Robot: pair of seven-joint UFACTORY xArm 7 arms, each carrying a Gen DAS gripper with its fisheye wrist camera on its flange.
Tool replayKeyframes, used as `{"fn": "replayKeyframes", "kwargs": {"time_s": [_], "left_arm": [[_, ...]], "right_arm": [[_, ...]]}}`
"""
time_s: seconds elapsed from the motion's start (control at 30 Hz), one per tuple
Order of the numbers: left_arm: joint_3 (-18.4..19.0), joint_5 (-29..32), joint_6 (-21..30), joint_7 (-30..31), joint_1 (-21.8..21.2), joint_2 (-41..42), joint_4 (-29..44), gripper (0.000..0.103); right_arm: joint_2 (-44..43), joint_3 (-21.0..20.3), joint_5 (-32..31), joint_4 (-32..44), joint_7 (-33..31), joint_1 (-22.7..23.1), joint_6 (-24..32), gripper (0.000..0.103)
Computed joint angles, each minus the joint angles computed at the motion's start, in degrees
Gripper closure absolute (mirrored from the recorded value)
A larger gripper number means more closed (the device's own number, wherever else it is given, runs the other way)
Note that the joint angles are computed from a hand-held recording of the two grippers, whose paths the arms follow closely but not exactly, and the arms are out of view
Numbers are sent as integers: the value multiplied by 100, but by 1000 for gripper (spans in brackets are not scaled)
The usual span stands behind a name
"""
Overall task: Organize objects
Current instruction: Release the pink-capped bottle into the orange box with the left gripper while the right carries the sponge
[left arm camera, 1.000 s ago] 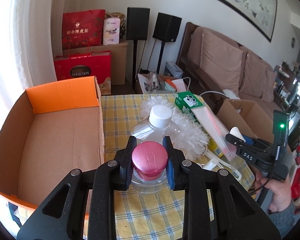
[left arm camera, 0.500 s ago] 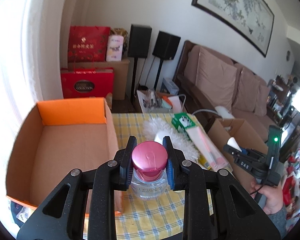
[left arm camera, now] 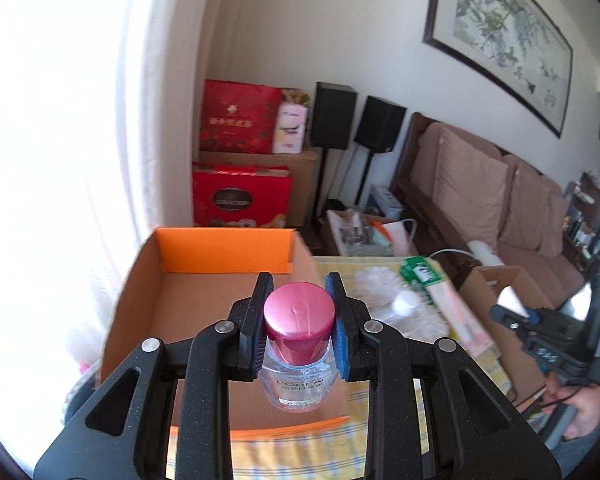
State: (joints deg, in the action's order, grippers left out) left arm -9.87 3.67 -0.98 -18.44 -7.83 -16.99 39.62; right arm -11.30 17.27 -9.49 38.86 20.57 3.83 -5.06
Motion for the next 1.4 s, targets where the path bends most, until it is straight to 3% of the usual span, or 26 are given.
{"fn": "replayKeyframes", "kwargs": {"time_s": [0.07,0.23,0.4,0.53,0.63,0.73,1.07,1.3,1.33,1.37,1.4], "left_arm": [[-88,94,53,-61,208,-35,-84,79],[-53,257,202,-125,493,19,-243,78],[-108,521,333,-255,815,101,-377,79],[-185,830,427,-397,1086,147,-464,79],[-281,1119,490,-578,1304,223,-462,79],[-286,1349,513,-735,1415,293,-478,79],[93,1572,636,-753,1198,675,-383,79],[281,1568,594,-784,1109,827,-385,78],[418,1356,550,-615,969,800,-429,70],[510,1180,518,-498,879,757,-473,55],[455,1212,472,-578,971,704,-509,47]], "right_arm": [[63,-88,28,99,-90,266,34,73],[410,186,-210,481,2,389,163,73],[779,369,-951,808,568,415,224,73],[1091,228,-1207,1032,689,738,233,73],[1335,127,-973,1217,413,994,243,73],[1572,-173,-1190,1428,540,1373,273,72],[2167,-889,-889,1944,226,2468,396,72],[2446,-1018,-543,2183,-108,2750,493,72],[2478,-1017,-501,2212,-150,2770,503,72],[2529,-991,-445,2258,-205,2768,517,72],[2566,-962,-385,2291,-258,2762,530,72]]}}
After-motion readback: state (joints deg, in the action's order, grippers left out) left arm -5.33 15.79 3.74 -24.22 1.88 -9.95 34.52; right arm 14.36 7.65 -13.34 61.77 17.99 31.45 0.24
